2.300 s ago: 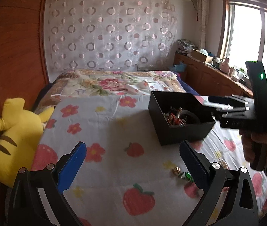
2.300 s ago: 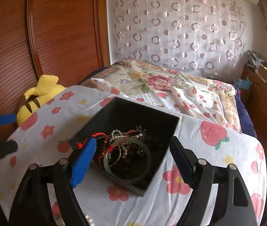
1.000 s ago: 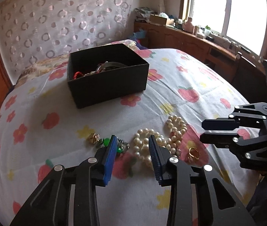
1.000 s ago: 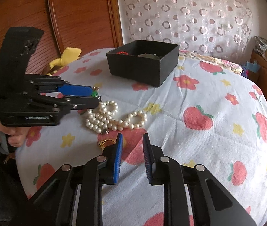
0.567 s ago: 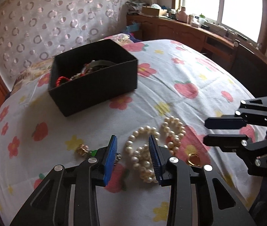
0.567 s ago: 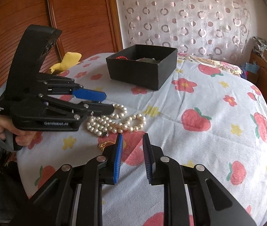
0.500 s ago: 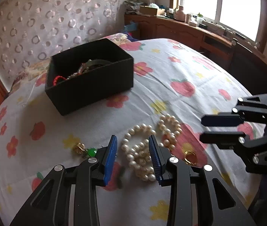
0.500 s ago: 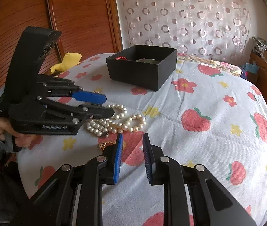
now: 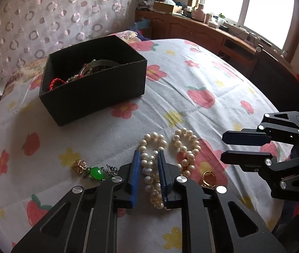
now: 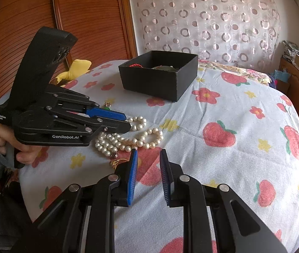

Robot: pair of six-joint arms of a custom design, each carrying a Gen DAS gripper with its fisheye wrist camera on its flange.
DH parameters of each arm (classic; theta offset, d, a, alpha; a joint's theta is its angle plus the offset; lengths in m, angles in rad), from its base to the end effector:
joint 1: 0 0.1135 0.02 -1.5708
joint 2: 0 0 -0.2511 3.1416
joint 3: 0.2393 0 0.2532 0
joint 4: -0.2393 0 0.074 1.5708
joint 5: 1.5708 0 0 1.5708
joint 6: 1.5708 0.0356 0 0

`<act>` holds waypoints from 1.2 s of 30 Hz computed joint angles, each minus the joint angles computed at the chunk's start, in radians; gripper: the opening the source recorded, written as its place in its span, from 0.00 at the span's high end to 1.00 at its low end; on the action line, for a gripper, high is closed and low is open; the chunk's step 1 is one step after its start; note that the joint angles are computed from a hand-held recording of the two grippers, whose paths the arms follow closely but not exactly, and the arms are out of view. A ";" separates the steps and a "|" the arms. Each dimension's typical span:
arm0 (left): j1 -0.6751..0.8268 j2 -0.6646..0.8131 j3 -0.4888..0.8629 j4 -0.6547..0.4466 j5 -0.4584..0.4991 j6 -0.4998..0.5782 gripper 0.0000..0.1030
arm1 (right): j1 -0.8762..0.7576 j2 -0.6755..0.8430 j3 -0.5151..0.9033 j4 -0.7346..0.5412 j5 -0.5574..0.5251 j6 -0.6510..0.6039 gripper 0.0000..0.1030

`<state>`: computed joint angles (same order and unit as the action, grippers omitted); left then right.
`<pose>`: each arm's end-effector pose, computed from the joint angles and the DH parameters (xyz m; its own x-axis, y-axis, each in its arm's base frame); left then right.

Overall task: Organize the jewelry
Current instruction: 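Move the left tool to the long pearl necklace on the sheet, then close the left tool on the pearl necklace and lift it high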

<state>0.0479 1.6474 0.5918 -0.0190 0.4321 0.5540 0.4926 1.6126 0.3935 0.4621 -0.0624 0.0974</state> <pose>0.2637 -0.0023 0.0859 -0.6651 0.4464 -0.5986 0.5945 0.8016 -0.0627 0.2203 0.1207 0.0789 -0.6520 -0.2398 -0.7193 -0.4507 0.8855 0.1133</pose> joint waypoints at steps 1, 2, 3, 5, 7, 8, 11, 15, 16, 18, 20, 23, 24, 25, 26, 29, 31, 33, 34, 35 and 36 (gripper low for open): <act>0.003 -0.003 -0.002 -0.003 0.006 0.005 0.88 | 0.001 0.001 0.001 0.000 0.001 -0.001 0.77; 0.006 -0.009 -0.009 -0.003 0.012 0.008 0.88 | 0.001 0.001 0.001 -0.001 0.002 -0.002 0.77; 0.010 -0.022 -0.022 0.008 0.013 0.005 0.88 | 0.001 0.001 0.001 -0.001 0.001 -0.002 0.77; 0.031 -0.076 -0.056 0.021 0.040 0.003 0.88 | 0.002 0.001 0.001 -0.002 0.002 -0.002 0.77; 0.050 -0.147 -0.089 0.012 0.073 -0.010 0.94 | 0.006 0.003 0.002 -0.002 0.004 -0.001 0.77; 0.072 -0.204 -0.108 -0.002 0.104 -0.016 0.94 | 0.004 0.002 0.002 -0.002 0.003 -0.001 0.77; 0.128 -0.343 -0.137 -0.054 0.173 -0.025 0.94 | 0.007 0.009 0.007 -0.005 0.004 -0.002 0.77; 0.160 -0.446 -0.133 -0.123 0.217 -0.017 0.94 | 0.013 0.016 0.014 -0.013 0.009 -0.004 0.77; 0.163 -0.461 -0.134 -0.128 0.221 -0.021 0.94 | 0.011 0.016 0.014 -0.012 0.006 -0.004 0.77; 0.170 -0.495 -0.132 -0.143 0.236 -0.034 0.94 | 0.011 0.016 0.014 -0.011 0.006 -0.005 0.77; 0.195 -0.536 -0.124 -0.170 0.271 -0.039 0.94 | 0.016 0.022 0.023 -0.021 0.009 -0.007 0.77; 0.241 -0.608 -0.112 -0.220 0.328 -0.042 0.94 | 0.029 0.038 0.048 -0.053 0.006 -0.015 0.77; 0.245 -0.632 -0.112 -0.229 0.335 -0.050 0.94 | 0.033 0.040 0.053 -0.060 0.003 -0.017 0.77; 0.261 -0.657 -0.109 -0.244 0.352 -0.050 0.94 | 0.043 0.043 0.057 -0.067 0.010 -0.017 0.77; 0.281 -0.677 -0.104 -0.262 0.372 -0.046 0.94 | 0.049 0.047 0.062 -0.072 0.013 -0.019 0.77; 0.321 -0.707 -0.089 -0.297 0.408 -0.028 0.94 | 0.061 0.057 0.076 -0.089 0.014 -0.022 0.77; 0.334 -0.719 -0.081 -0.311 0.420 -0.024 0.94 | 0.071 0.061 0.087 -0.115 0.031 -0.024 0.77; 0.350 -0.728 -0.078 -0.325 0.433 -0.017 0.94 | 0.073 0.075 0.108 -0.139 0.035 -0.027 0.77; 0.354 -0.729 -0.076 -0.327 0.438 -0.018 0.94 | 0.074 0.081 0.117 -0.149 0.038 -0.031 0.77; 0.358 -0.732 -0.076 -0.327 0.441 -0.020 0.94 | 0.080 0.085 0.125 -0.157 0.047 -0.038 0.77; 0.368 -0.732 -0.076 -0.330 0.448 -0.015 0.94 | 0.087 0.089 0.134 -0.167 0.057 -0.046 0.77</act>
<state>0.4158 0.9153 0.5156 -0.3488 0.8801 0.5394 0.5793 1.7012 0.5273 0.2953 -0.0052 0.0513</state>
